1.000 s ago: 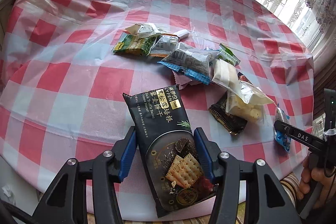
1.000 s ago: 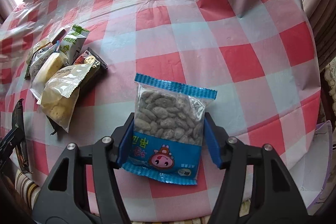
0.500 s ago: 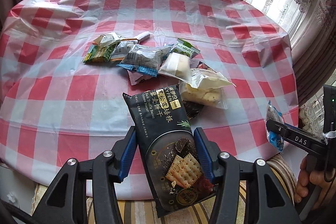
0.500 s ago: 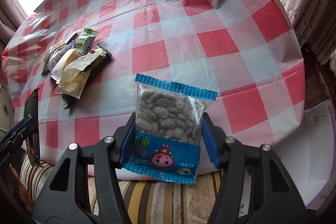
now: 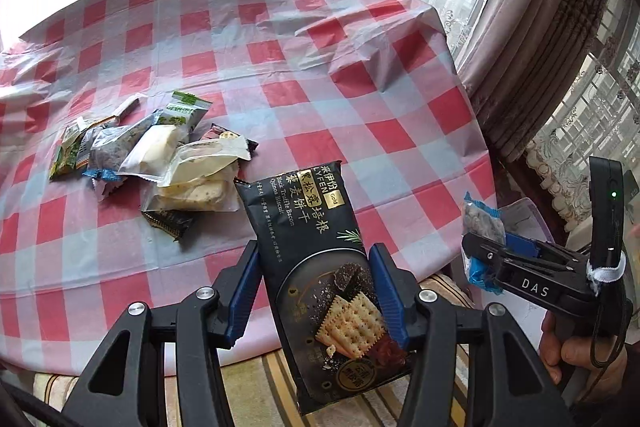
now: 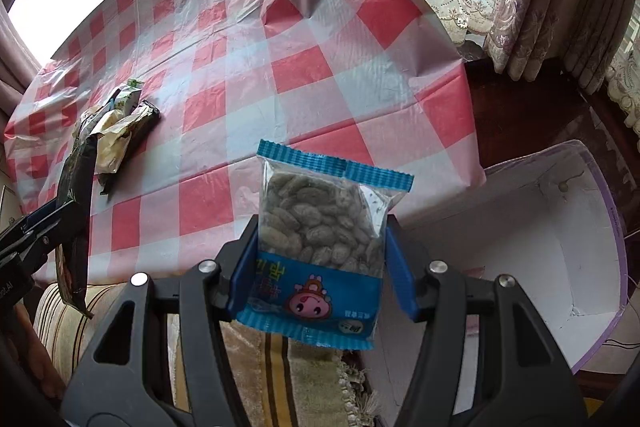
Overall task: Organize snacks
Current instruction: 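Carry both packs over the white box and open both tools to release them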
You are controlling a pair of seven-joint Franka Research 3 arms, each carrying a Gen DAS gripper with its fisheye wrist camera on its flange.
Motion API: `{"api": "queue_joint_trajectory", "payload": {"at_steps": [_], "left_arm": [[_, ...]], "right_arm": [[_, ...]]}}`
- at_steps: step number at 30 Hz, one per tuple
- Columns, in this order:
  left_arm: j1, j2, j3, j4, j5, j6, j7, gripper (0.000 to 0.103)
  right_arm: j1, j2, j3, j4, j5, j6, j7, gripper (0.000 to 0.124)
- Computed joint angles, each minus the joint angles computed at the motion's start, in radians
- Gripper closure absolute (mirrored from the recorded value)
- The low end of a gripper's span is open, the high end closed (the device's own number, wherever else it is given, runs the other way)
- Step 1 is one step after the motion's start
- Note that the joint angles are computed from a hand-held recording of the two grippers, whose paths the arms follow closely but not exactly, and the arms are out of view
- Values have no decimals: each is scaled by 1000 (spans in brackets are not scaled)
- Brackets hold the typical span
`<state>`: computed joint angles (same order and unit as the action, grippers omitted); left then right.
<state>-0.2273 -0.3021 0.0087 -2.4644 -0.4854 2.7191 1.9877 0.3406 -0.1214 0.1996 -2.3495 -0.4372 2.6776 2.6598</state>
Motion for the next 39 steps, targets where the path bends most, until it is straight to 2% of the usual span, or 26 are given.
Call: {"api": "queue_joint_trajectory", "payload": {"at_steps": [6,10,17,21,25,28,31,34,36,39], "left_arm": [[-89,37,-49,50,-68,-56,73,48],[-119,80,-93,93,-96,-96,105,48],[-119,158,-162,163,-104,-172,95,48],[-114,182,-181,188,-144,-207,111,47],[-99,204,-194,209,-162,-249,110,42],[-88,202,-202,205,-161,-240,90,39],[-82,193,-202,196,-162,-220,86,39],[-82,176,-199,179,-168,-186,83,38],[-84,169,-192,169,-191,-152,91,38],[-95,142,-180,137,-239,-72,133,38]], "right_arm": [[-51,-112,4,-126,-5,-3,41,62],[-107,-183,23,-192,-9,-19,55,62],[-182,-272,47,-276,12,-34,51,62],[-211,-294,55,-300,29,-34,38,62],[-231,-307,66,-311,37,-34,32,58],[-243,-312,80,-309,30,-32,33,52],[-255,-311,99,-298,11,-40,47,42],[-299,-317,156,-288,-85,-33,117,34],[-306,-309,179,-263,-147,-63,134,31],[-275,-289,164,-235,-190,-73,130,31]]}}
